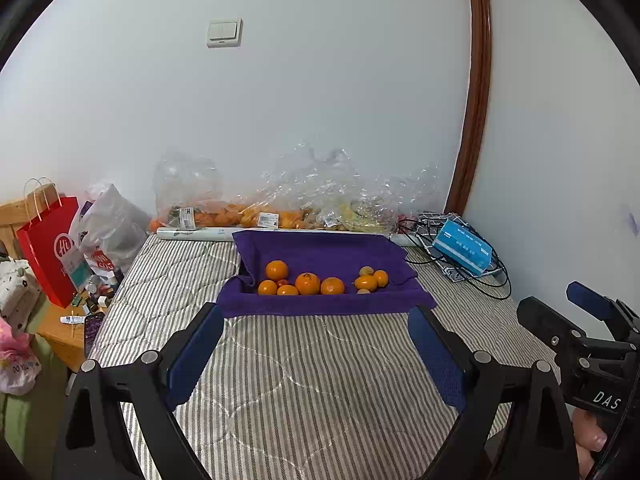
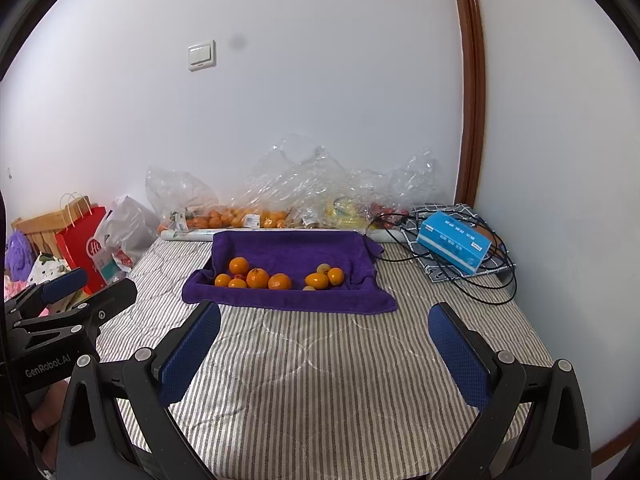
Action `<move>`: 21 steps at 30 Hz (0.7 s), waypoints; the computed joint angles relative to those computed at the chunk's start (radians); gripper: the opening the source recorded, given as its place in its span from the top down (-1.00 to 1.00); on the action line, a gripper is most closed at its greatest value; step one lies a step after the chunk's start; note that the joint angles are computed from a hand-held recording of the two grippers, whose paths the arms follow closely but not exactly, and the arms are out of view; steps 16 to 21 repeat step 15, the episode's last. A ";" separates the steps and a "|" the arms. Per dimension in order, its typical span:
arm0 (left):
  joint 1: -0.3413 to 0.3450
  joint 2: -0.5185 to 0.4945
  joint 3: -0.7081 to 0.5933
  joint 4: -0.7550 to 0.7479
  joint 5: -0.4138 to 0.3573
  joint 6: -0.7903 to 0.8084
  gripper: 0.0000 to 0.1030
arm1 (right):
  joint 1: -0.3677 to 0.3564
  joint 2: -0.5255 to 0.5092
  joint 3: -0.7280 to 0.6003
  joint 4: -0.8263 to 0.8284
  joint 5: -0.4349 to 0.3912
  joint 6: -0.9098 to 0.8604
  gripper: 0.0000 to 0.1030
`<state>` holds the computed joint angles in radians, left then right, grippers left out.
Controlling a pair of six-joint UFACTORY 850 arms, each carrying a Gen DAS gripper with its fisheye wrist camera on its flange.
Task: Organize fruits
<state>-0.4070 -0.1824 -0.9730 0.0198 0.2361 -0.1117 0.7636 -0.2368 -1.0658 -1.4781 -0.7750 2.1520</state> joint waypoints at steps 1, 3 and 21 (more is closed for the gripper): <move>0.000 0.000 0.001 0.000 0.001 0.000 -0.82 | 0.000 0.000 0.000 0.000 0.000 0.000 -0.98; 0.001 0.001 0.001 -0.006 0.002 0.005 -0.81 | 0.000 0.000 0.000 -0.001 0.001 0.000 -0.98; 0.003 0.004 0.001 -0.024 0.009 0.027 -0.82 | 0.001 -0.005 -0.005 0.001 -0.002 -0.003 -0.98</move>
